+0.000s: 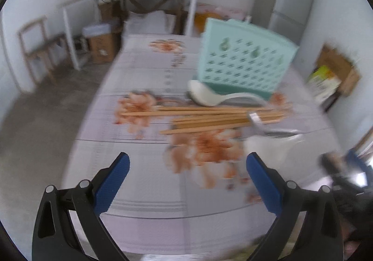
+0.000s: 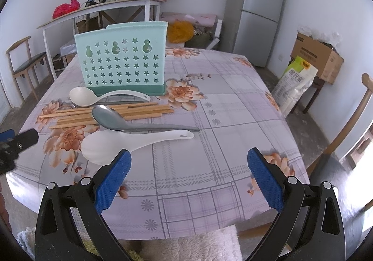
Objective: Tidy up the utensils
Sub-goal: 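Grasp the white rice paddle with the left gripper while the right gripper grasps the metal spoon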
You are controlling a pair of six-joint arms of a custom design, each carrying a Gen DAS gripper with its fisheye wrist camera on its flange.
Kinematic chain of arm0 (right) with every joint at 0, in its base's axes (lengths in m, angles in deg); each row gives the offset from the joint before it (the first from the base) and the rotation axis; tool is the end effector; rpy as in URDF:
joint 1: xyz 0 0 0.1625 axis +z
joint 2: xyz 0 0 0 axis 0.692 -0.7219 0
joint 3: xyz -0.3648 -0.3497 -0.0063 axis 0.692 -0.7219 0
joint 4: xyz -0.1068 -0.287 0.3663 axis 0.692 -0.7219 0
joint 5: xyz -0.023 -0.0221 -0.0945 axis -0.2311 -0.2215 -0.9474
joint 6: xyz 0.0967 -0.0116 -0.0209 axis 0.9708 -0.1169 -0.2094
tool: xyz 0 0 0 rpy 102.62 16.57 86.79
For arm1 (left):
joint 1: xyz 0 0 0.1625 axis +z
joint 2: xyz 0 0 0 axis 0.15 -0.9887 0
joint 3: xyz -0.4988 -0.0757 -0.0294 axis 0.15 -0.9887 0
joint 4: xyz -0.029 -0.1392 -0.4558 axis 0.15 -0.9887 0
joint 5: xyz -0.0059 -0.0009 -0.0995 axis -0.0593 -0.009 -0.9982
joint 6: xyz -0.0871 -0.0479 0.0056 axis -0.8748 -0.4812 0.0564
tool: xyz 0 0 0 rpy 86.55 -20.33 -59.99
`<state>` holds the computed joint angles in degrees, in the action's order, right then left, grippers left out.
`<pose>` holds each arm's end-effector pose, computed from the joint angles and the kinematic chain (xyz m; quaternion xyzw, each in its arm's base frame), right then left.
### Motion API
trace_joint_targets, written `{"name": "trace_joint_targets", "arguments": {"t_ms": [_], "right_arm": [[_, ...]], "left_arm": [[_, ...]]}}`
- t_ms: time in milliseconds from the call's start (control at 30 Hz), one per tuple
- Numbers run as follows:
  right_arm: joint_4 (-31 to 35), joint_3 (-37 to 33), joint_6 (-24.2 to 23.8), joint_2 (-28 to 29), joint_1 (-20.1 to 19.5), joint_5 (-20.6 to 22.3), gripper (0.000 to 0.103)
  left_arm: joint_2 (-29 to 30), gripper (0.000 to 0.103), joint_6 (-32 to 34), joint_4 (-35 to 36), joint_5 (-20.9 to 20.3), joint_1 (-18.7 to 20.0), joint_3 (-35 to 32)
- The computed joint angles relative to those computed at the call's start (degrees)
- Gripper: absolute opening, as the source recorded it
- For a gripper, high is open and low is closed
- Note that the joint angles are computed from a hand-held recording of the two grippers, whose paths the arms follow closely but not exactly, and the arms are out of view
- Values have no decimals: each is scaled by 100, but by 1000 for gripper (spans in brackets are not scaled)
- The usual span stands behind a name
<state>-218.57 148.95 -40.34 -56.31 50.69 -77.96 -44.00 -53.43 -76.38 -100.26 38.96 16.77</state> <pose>0.1449 -0.7587 0.3180 0.2417 -0.8339 0.3464 0.3553 -0.3414 -0.6986 0.0902 0.0054 0.8614 -0.3992 0.3140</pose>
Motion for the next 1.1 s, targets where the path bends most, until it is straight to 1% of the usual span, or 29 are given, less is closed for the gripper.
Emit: {"name": "trace_joint_targets", "arguments": {"t_ms": [67, 133, 300, 367, 400, 500, 633, 700, 767, 800, 867, 900, 967, 1000, 1067, 1100], "right_arm": [[-7, -3, -9, 15, -7, -59, 95], [21, -22, -18, 48, -18, -107, 95], [149, -52, 2, 109, -72, -196, 95], [198, -52, 19, 125, -97, -224, 95], [211, -52, 27, 133, -100, -238, 95], [350, -77, 95, 139, -144, -226, 95], [496, -99, 184, 116, -193, -150, 95], [564, -100, 217, 102, -215, -122, 95], [652, -122, 272, 97, -239, -97, 95], [700, -138, 306, 95, -245, -93, 95], [767, -165, 377, 92, -267, -62, 95], [798, -170, 411, 87, -277, -48, 95], [921, -195, 521, 74, -309, -9, 95], [999, -207, 586, 63, -328, 16, 95], [1198, -267, 763, 61, -374, 63, 95], [1310, -296, 861, 54, -398, 90, 95]], "left_arm": [[13, 97, 490, -908, -479, 64, 95], [6, 97, 605, -1161, -807, 126, 100], [95, 97, 639, -981, -1223, 271, -124], [165, 97, 826, -1030, -1511, 336, -217], [205, 97, 931, -1044, -1736, 381, -278], [271, 97, 1023, -863, -2208, 485, -429], [395, 96, 1113, -661, -2658, 575, -631], [458, 90, 1119, -582, -2797, 612, -717], [509, 80, 1064, -497, -2921, 669, -816], [536, 76, 1010, -441, -2992, 700, -866], [537, 64, 921, -306, -3069, 737, -911], [553, 61, 893, -201, -3109, 761, -966], [581, 48, 938, -54, -3072, 768, -1048], [607, 46, 993, 74, -3005, 760, -1113], [624, 33, 1037, 225, -2951, 762, -1168], [637, 30, 1034, 288, -2923, 757, -1195]]}}
